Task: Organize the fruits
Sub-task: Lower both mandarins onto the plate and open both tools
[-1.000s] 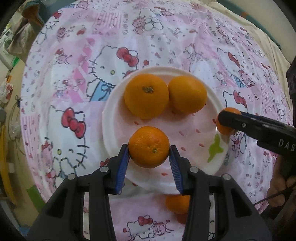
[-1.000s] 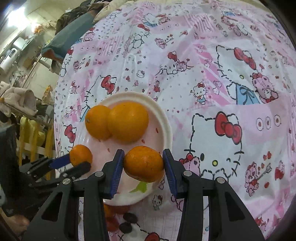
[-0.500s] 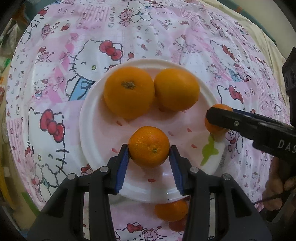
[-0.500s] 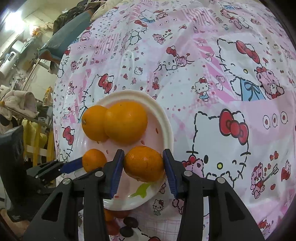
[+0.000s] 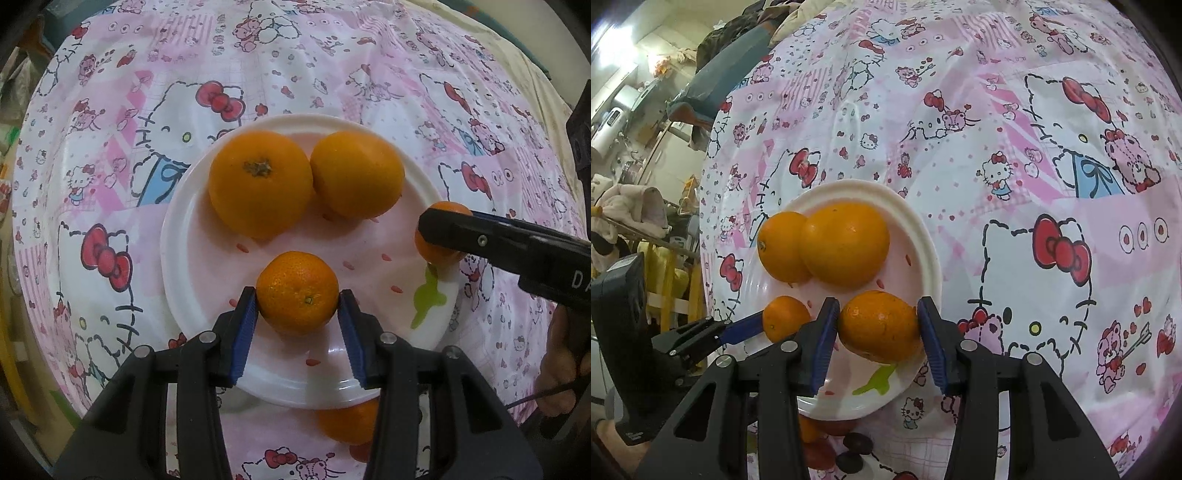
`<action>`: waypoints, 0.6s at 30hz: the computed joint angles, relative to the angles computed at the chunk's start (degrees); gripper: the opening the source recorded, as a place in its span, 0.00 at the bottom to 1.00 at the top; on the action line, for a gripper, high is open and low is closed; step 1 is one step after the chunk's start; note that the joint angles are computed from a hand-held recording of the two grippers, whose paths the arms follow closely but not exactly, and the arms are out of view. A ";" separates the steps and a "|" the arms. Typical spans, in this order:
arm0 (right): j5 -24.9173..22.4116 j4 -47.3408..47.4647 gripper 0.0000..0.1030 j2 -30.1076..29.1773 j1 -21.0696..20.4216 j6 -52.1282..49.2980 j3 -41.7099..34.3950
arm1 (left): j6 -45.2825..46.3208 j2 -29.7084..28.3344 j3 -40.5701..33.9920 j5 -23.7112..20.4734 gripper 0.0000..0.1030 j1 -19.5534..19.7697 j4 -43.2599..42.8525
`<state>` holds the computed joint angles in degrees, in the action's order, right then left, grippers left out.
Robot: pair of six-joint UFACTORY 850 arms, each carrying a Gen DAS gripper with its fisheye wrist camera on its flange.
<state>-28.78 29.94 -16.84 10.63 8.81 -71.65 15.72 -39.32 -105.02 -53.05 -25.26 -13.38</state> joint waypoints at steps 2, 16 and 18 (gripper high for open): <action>0.15 -1.52 0.47 0.06 0.18 1.22 -0.23 | 0.95 -0.45 -0.54 -1.54 0.40 0.63 -2.04; 2.77 -4.42 0.64 2.84 -0.28 4.99 1.10 | 4.55 3.88 3.32 4.77 0.70 1.76 -5.83; 3.24 -4.72 0.64 3.58 -0.41 5.84 1.68 | 3.48 4.46 3.68 6.28 0.70 1.73 -5.05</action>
<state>-25.54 25.22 -13.26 10.21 14.65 -69.97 19.20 -34.86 -101.34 -46.77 -23.53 -18.43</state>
